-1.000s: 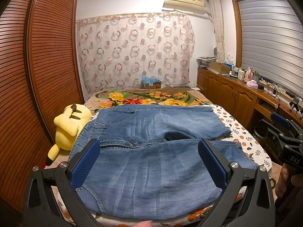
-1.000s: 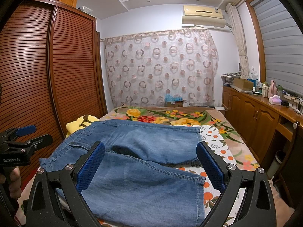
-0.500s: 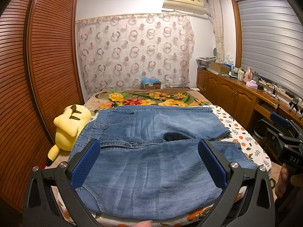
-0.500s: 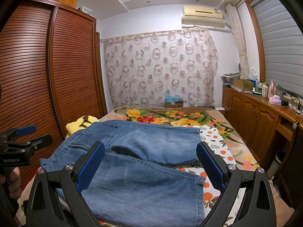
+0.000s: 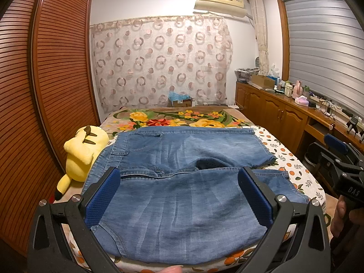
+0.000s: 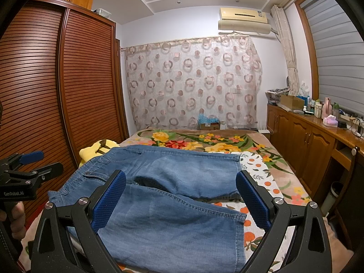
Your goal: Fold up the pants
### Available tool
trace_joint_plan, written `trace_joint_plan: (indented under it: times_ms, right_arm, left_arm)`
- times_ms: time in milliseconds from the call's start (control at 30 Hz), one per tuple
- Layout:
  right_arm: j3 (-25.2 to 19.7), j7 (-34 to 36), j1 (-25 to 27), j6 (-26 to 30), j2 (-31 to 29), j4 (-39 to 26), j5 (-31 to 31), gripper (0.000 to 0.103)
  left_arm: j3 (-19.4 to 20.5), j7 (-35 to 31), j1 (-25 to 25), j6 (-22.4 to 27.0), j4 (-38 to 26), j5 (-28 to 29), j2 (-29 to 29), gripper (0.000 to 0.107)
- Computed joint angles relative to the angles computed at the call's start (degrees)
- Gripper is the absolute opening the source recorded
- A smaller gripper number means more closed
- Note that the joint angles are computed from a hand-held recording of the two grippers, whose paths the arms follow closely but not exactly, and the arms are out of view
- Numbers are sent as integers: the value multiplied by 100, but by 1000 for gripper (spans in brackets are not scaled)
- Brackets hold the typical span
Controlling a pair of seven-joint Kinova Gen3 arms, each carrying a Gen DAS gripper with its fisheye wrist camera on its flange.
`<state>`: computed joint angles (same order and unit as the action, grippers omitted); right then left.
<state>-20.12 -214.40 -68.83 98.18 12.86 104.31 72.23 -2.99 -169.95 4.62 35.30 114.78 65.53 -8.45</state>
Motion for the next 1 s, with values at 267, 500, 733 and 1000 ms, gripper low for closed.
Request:
trace_joint_plan:
  times_ms: [267, 500, 733, 1000]
  right_arm:
    - [5, 37, 53, -88, -34, -21, -94, 98]
    - [12, 125, 125, -199, -62, -72, -209, 98]
    - [34, 281, 205, -279, -84, -154, -348, 98]
    - [15, 294, 266, -281, -155, -128, -708, 98]
  left_arm:
    - [80, 261, -7, -41, -129, -243, 209, 103]
    - [127, 228, -115, 12, -118, -301, 355, 103]
    - [195, 223, -257, 52, -141, -345, 562, 103]
    - [319, 108, -358, 23, -96, -362, 743, 103]
